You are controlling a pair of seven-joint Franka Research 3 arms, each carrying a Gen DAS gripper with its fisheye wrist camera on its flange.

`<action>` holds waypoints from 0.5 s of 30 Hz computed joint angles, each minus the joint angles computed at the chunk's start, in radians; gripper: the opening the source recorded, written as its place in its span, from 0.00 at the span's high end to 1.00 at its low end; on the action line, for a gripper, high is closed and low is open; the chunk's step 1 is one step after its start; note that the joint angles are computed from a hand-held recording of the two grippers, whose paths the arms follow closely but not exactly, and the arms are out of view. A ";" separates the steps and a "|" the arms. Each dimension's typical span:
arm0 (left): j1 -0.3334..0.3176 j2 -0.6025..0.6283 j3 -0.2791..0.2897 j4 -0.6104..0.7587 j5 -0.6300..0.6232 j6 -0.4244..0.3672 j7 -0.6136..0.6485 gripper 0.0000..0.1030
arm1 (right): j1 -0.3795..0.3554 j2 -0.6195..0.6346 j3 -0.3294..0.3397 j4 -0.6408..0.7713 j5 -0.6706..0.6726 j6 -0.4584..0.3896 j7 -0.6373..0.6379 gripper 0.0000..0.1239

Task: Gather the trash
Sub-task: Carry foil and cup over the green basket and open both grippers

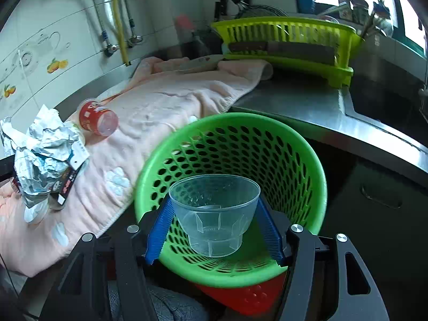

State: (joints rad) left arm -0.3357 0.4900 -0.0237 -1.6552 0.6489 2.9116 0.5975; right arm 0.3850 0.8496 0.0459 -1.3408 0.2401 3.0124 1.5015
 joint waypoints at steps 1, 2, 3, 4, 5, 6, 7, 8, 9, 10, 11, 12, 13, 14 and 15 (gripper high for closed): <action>0.015 0.033 -0.028 0.044 -0.025 -0.017 0.040 0.85 | -0.009 0.007 0.006 0.008 0.002 -0.003 -0.004 0.52; 0.023 0.064 -0.046 0.084 -0.046 -0.032 0.074 0.85 | -0.019 0.013 0.012 0.013 0.006 -0.006 -0.010 0.51; 0.024 0.094 -0.056 0.127 -0.064 -0.054 0.103 0.85 | -0.024 0.014 0.013 0.011 0.009 -0.007 -0.011 0.51; 0.023 0.119 -0.062 0.162 -0.081 -0.069 0.126 0.85 | -0.034 0.021 0.022 0.018 0.013 -0.010 -0.017 0.51; 0.026 0.148 -0.073 0.202 -0.102 -0.084 0.154 0.85 | -0.046 0.026 0.033 0.022 0.019 -0.012 -0.026 0.51; 0.023 0.169 -0.076 0.230 -0.119 -0.094 0.171 0.85 | -0.052 0.028 0.037 0.023 0.025 -0.013 -0.029 0.49; 0.024 0.198 -0.084 0.272 -0.140 -0.113 0.197 0.85 | -0.055 0.030 0.039 0.024 0.028 -0.013 -0.031 0.47; 0.025 0.226 -0.093 0.311 -0.161 -0.129 0.223 0.85 | -0.061 0.031 0.043 0.023 0.032 -0.009 -0.038 0.45; 0.020 0.254 -0.092 0.352 -0.177 -0.147 0.241 0.85 | -0.066 0.029 0.047 0.018 0.035 -0.003 -0.045 0.45; 0.015 0.277 -0.091 0.385 -0.191 -0.162 0.256 0.85 | -0.066 0.031 0.046 0.020 0.038 -0.001 -0.047 0.45; 0.014 0.298 -0.093 0.414 -0.206 -0.172 0.273 0.85 | -0.067 0.032 0.045 0.019 0.040 0.000 -0.049 0.45; 0.012 0.317 -0.094 0.440 -0.221 -0.182 0.287 0.85 | -0.073 0.030 0.050 0.014 0.044 0.003 -0.054 0.45; 0.011 0.339 -0.098 0.471 -0.237 -0.198 0.303 0.85 | -0.079 0.027 0.057 0.008 0.049 0.009 -0.060 0.44; 0.012 0.358 -0.103 0.497 -0.253 -0.210 0.322 0.84 | -0.085 0.026 0.063 0.004 0.055 0.015 -0.066 0.41; 0.011 0.371 -0.104 0.514 -0.266 -0.217 0.334 0.84 | -0.092 0.023 0.073 -0.002 0.060 0.021 -0.075 0.40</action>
State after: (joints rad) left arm -0.3250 0.8607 -0.1279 -1.1414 0.3832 2.6947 0.9315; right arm 0.2926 0.8727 0.1188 -1.3429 0.2998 3.0335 1.4266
